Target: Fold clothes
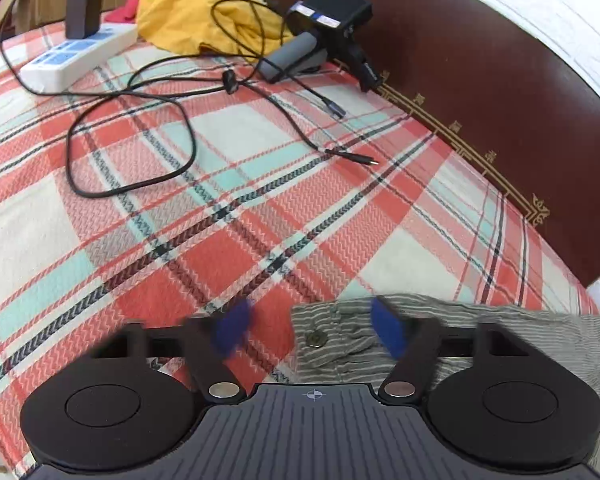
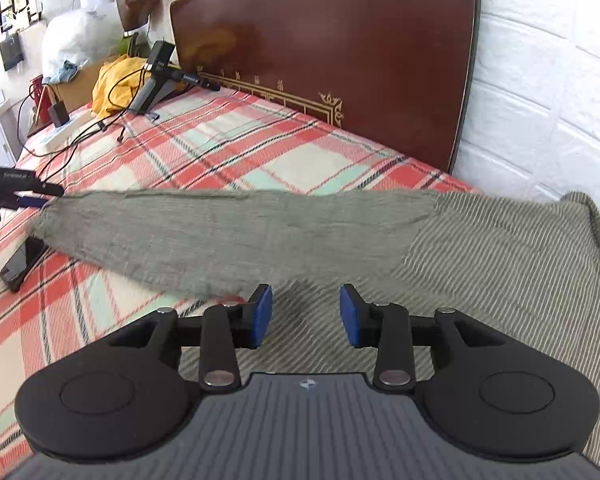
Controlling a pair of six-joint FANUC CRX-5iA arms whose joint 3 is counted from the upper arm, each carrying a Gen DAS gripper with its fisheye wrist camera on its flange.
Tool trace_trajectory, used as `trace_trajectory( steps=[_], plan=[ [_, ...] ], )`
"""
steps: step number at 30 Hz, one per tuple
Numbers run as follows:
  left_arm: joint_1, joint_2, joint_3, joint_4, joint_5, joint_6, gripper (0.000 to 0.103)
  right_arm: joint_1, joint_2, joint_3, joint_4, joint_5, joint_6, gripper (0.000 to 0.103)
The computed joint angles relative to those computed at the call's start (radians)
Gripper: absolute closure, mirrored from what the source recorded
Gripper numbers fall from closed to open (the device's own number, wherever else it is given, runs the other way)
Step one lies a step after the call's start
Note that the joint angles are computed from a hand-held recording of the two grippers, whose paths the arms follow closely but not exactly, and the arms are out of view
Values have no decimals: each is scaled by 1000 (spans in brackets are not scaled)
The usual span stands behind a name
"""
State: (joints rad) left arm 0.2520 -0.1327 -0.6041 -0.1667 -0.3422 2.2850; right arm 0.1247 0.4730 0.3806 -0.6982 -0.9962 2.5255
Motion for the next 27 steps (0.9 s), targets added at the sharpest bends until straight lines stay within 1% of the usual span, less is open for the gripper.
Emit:
trace_trajectory(
  steps=[1,2,4,6,10,11,12,13,14,15,17,18,19,20,22,25,26,27],
  plan=[
    [2,5,0,20,-5,-29,91,-3,-2,-4,4,-1,-5,58],
    [-5,4,5,-5,-6,-6,92,-6,-3,-7,9,0,-12,58],
    [-32,3,32,-110,-32,83,95,-7,-21,-35,23,17,-30,58],
    [-64,22,79,-220,-82,171,97,-15,-26,-43,32,30,-51,58],
    [-103,64,143,-311,-155,220,96,-40,-20,-30,32,22,-77,58],
    [-115,71,162,-322,-183,218,86,-50,-17,-24,28,18,-76,58],
    [-130,77,182,-343,-215,227,71,-62,-14,-18,22,16,-71,58],
    [-160,80,210,-395,-261,278,54,-74,-15,-15,16,17,-67,58],
    [-197,78,234,-462,-303,347,50,-87,-16,-12,9,17,-62,58],
    [-233,76,255,-521,-338,407,49,-99,-17,-8,4,19,-59,58],
    [-290,75,297,-589,-391,458,49,-125,-17,-3,1,28,-57,58],
    [-322,81,324,-616,-410,465,47,-140,-17,0,-1,33,-52,57],
    [-341,88,346,-617,-398,437,45,-156,-16,3,-3,40,-48,57],
    [-346,97,363,-586,-358,371,43,-171,-14,7,-2,51,-48,57],
    [-348,139,401,-477,-246,188,38,-196,-2,22,9,74,-62,57],
    [-380,271,505,-309,-120,-79,36,-229,27,53,21,114,-74,57],
    [-389,323,544,-234,-84,-185,36,-241,42,73,19,116,-72,57],
    [-400,383,596,-163,-67,-276,36,-253,58,94,17,119,-72,57]
  ],
)
